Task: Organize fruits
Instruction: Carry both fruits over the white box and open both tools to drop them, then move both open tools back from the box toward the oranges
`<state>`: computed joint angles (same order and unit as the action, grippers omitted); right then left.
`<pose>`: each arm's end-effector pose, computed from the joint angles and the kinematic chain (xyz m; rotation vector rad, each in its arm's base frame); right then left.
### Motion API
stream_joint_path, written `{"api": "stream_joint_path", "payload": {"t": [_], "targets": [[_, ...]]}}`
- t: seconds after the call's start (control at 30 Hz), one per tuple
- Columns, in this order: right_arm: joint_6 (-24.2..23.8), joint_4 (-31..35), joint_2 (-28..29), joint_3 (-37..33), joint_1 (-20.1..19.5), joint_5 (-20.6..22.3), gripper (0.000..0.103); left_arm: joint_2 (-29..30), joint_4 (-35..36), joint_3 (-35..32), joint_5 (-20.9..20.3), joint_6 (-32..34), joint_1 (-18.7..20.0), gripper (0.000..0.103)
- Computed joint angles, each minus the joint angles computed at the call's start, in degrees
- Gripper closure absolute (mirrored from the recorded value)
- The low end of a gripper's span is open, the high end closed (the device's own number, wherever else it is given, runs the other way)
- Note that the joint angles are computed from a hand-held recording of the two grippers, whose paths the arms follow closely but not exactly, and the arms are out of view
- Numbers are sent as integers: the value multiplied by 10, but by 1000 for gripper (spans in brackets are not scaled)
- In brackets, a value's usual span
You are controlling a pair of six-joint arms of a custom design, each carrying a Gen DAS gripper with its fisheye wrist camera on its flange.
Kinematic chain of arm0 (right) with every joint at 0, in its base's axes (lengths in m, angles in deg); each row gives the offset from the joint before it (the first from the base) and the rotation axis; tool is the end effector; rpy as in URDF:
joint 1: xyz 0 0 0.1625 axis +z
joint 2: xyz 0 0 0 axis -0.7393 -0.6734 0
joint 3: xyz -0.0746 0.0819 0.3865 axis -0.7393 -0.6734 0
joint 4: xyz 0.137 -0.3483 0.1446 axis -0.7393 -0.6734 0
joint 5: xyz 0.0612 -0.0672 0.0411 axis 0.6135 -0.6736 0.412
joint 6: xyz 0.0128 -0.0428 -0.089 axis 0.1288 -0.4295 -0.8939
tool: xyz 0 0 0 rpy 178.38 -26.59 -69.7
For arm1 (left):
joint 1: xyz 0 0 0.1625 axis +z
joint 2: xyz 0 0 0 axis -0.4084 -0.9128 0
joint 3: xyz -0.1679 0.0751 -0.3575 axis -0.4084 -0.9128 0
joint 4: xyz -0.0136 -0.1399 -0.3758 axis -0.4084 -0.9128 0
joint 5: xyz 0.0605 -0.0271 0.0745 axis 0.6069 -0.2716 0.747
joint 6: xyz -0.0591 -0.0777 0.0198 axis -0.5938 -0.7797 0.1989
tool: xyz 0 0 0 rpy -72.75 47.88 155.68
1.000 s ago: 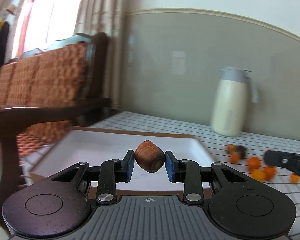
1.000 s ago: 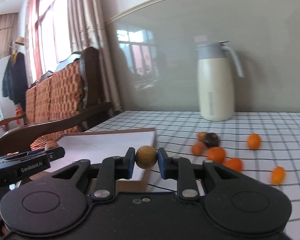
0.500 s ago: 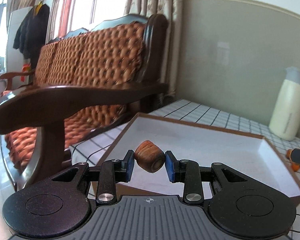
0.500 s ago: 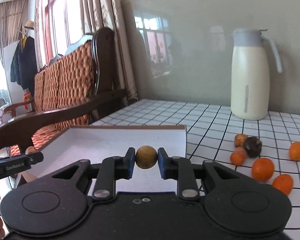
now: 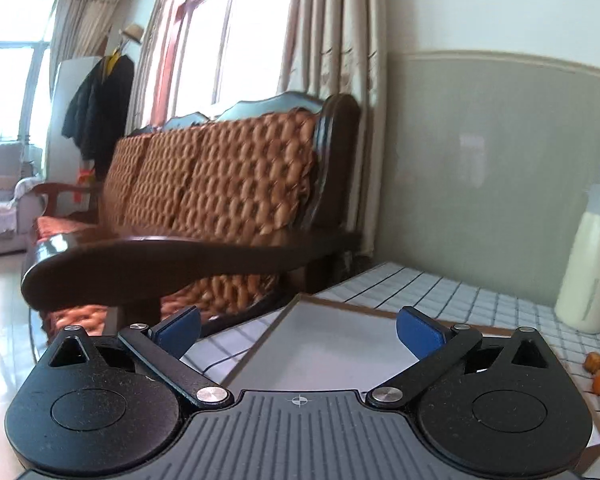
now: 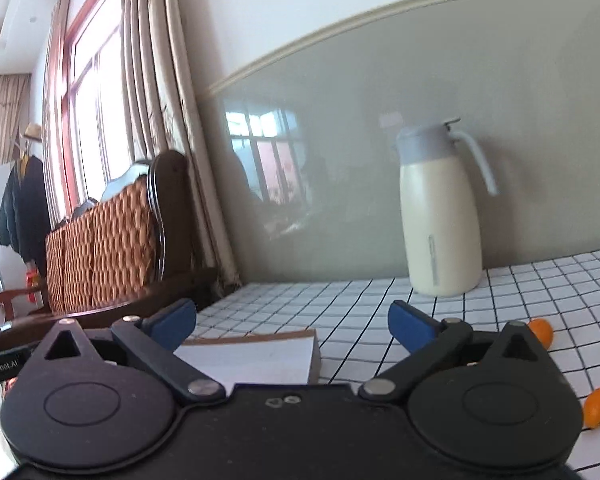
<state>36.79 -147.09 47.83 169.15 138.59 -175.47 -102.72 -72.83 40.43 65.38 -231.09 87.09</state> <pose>0.1322 -0.6572 0.1062 0.4869 -1.9558 1.7630 -0.1346 -0.7042 0.1026 0.4184 1.8469 -1.6066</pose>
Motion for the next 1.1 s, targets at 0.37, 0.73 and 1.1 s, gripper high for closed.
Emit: {"api": "stream_joint_path", "payload": {"t": [0.37,0.73,1.1], "targets": [[28,2,-13,21,-13,-22,6,40,157,-65,-14,-56,-18,0],[26,43,-52,76,-14,-73,6,51,170,-64,-5,-48,-35,0],[37,-13,-83,117,-25,-136,6,82,238,-83,47,-90,-59,0]]}}
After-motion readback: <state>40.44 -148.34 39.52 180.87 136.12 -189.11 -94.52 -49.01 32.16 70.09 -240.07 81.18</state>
